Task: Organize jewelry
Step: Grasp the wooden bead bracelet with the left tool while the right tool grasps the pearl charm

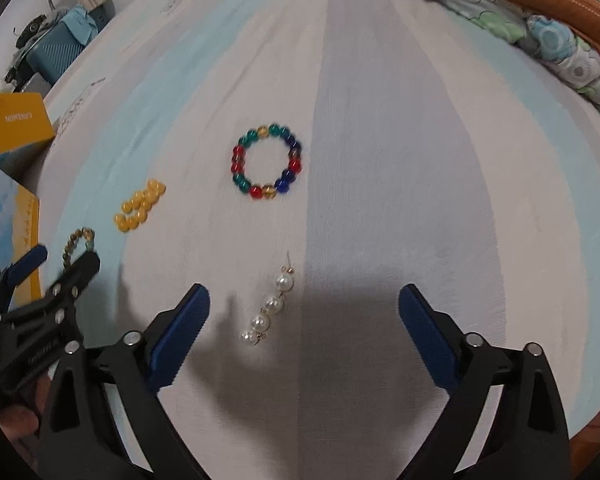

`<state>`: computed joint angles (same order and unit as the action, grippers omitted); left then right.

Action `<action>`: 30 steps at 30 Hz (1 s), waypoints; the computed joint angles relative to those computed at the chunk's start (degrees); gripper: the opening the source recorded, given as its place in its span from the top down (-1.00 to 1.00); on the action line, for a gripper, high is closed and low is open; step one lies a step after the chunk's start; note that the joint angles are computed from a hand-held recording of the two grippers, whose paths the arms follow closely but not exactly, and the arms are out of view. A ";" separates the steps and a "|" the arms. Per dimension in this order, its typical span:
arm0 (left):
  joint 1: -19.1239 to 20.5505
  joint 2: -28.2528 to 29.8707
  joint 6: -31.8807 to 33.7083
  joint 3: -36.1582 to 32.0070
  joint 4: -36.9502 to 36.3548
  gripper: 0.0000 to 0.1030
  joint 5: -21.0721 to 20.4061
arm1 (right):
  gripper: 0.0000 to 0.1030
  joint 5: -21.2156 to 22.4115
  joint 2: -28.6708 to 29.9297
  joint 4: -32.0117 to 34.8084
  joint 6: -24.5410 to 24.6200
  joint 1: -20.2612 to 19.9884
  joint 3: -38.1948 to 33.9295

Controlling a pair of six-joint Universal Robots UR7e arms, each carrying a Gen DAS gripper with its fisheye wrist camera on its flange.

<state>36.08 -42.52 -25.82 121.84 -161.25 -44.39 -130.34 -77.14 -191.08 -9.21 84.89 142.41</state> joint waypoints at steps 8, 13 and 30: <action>3.20 1.08 0.33 -1.14 0.34 -0.65 -1.43 | -0.24 0.31 2.20 2.47 0.40 -0.34 -0.59; 3.27 0.36 -0.37 -1.13 1.54 -0.11 -1.98 | 0.03 -0.70 3.47 2.11 0.08 -0.31 -0.91; 2.62 -1.97 -0.99 0.10 3.53 0.86 -4.64 | 0.80 0.01 2.76 -1.20 -1.53 -0.16 0.31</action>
